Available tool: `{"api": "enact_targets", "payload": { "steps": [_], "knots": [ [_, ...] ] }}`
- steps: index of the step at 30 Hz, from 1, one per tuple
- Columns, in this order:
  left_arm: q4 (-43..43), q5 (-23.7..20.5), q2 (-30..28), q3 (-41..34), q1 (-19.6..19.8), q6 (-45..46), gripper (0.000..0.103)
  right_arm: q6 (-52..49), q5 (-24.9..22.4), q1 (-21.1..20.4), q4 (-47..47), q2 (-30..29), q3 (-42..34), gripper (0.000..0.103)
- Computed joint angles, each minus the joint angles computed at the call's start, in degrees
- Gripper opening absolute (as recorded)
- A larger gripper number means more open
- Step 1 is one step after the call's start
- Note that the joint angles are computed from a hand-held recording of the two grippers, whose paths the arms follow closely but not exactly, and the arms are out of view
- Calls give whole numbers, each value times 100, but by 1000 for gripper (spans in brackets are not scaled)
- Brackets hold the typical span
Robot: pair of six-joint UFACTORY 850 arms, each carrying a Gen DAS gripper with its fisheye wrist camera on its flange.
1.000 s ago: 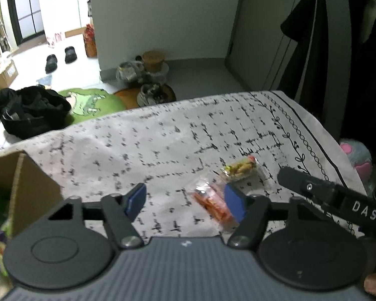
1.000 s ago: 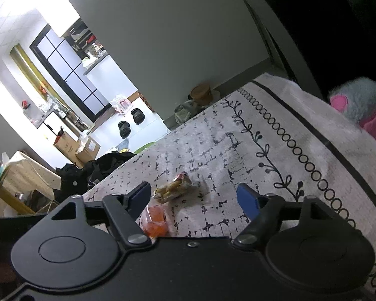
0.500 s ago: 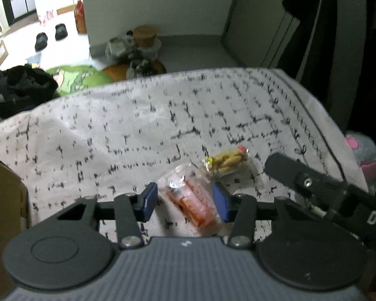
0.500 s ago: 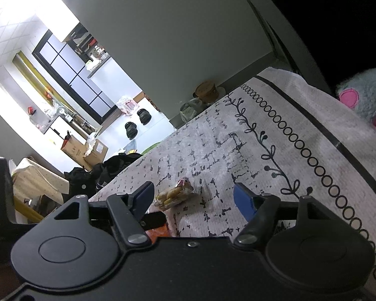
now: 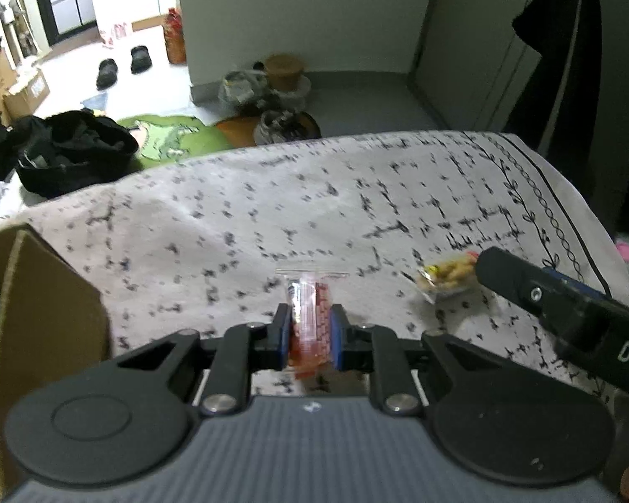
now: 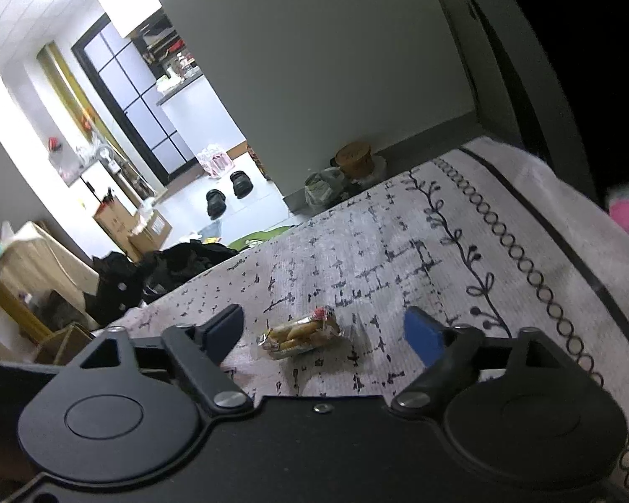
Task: Organize snacks
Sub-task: 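Grasp the clear bread-roll packet with the right gripper while left holds the orange packet, then carry the orange packet and bread-roll packet over the cardboard box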
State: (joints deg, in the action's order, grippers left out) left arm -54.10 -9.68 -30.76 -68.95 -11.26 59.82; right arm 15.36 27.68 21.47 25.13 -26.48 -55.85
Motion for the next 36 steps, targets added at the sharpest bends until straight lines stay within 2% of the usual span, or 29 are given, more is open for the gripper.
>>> {"api": "enact_targets", "payload": {
  "steps": [6, 10, 15, 16, 17, 18, 19, 22, 27, 32, 36],
  "knots": [
    [-960, 225, 140, 102, 85, 997, 18, -1294, -268, 109, 758, -187, -356, 90],
    [-1860, 172, 234, 171, 190, 1895, 18, -2314, -494, 196, 1475, -325, -624, 90],
    [-1966, 54, 326, 241, 310, 2008, 18, -3648, -616, 320, 2573, -492, -867, 88],
    [-2013, 26, 346, 257, 330, 2062, 18, -4056, -627, 345, 2975, -534, -933, 87],
    [-2112, -2, 374, 282, 348, 2161, 18, -4374, -619, 370, 3271, -557, -967, 77],
    [-2185, -38, 403, 306, 368, 2237, 18, -4682, -609, 387, 3520, -581, -1007, 62],
    [-2235, -65, 430, 329, 385, 2301, 17, -4966, -582, 404, 3752, -594, -1035, 58],
    [-2358, -180, 529, 399, 442, 2508, 8, -5154, -408, 476, 3957, -529, -981, 54],
    [-2753, -342, 724, 536, 548, 2982, 5, -4988, -245, 596, 3858, -293, -745, 53],
    [-2068, -569, 766, 542, 631, 2247, 4, -4469, -176, 692, 3587, 22, -438, 54],
    [-1308, -470, 731, 513, 541, 1470, 9, -3933, -103, 738, 3350, 207, -215, 54]
  ]
}}
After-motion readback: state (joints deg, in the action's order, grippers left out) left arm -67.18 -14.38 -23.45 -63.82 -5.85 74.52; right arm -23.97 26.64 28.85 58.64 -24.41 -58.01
